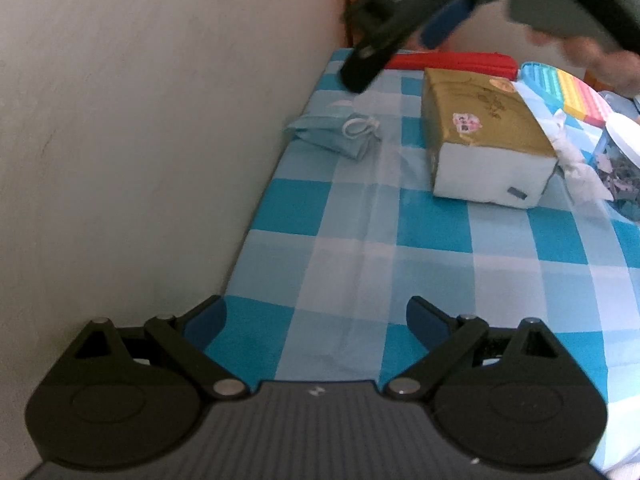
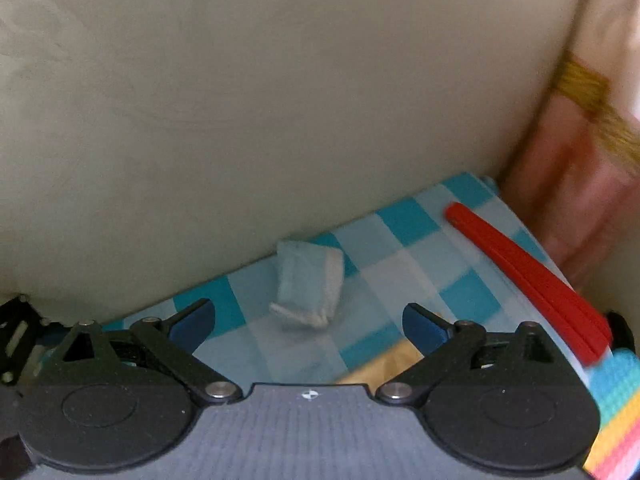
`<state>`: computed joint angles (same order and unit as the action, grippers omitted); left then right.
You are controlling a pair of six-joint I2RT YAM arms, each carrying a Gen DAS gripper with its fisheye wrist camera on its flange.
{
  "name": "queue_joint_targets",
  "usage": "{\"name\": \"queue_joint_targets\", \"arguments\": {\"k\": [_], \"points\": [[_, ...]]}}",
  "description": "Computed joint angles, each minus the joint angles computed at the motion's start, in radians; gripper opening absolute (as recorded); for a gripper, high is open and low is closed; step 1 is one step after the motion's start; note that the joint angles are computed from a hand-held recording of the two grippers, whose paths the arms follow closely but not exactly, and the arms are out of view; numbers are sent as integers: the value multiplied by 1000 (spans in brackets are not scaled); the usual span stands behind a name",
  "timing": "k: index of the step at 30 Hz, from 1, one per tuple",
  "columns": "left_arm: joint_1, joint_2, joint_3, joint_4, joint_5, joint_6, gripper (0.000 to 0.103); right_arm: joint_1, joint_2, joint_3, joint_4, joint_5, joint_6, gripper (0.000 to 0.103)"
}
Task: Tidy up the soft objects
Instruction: 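Lower the right gripper onto the light blue face mask, then close the right gripper on the mask and lift it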
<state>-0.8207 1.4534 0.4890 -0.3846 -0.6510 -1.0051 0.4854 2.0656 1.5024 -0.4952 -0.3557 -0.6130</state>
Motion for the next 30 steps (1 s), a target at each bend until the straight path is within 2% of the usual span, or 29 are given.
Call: {"name": "queue_joint_targets", "arguments": {"k": [3, 5, 8, 18, 20, 24, 28, 30], "points": [[-7, -4, -1, -8, 1, 1, 96, 37, 93, 96, -42, 26, -20, 99], [-8, 1, 3, -10, 6, 2, 96, 61, 150, 152, -57, 57, -17, 91], [-4, 4, 1, -1, 17, 10, 96, 81, 228, 237, -95, 76, 15, 87], [17, 15, -5, 39, 37, 35, 96, 103, 323, 333, -129, 105, 53, 80], [20, -3, -13, 35, 39, 39, 96, 104, 333, 347, -141, 109, 62, 72], [17, -4, -12, 32, 42, 35, 96, 109, 335, 343, -137, 126, 72, 64], [22, -8, -18, 42, 44, 39, 96, 112, 331, 339, -124, 142, 76, 45], [21, -12, -19, 38, 43, 33, 96, 111, 314, 325, -129, 133, 84, 40]]}}
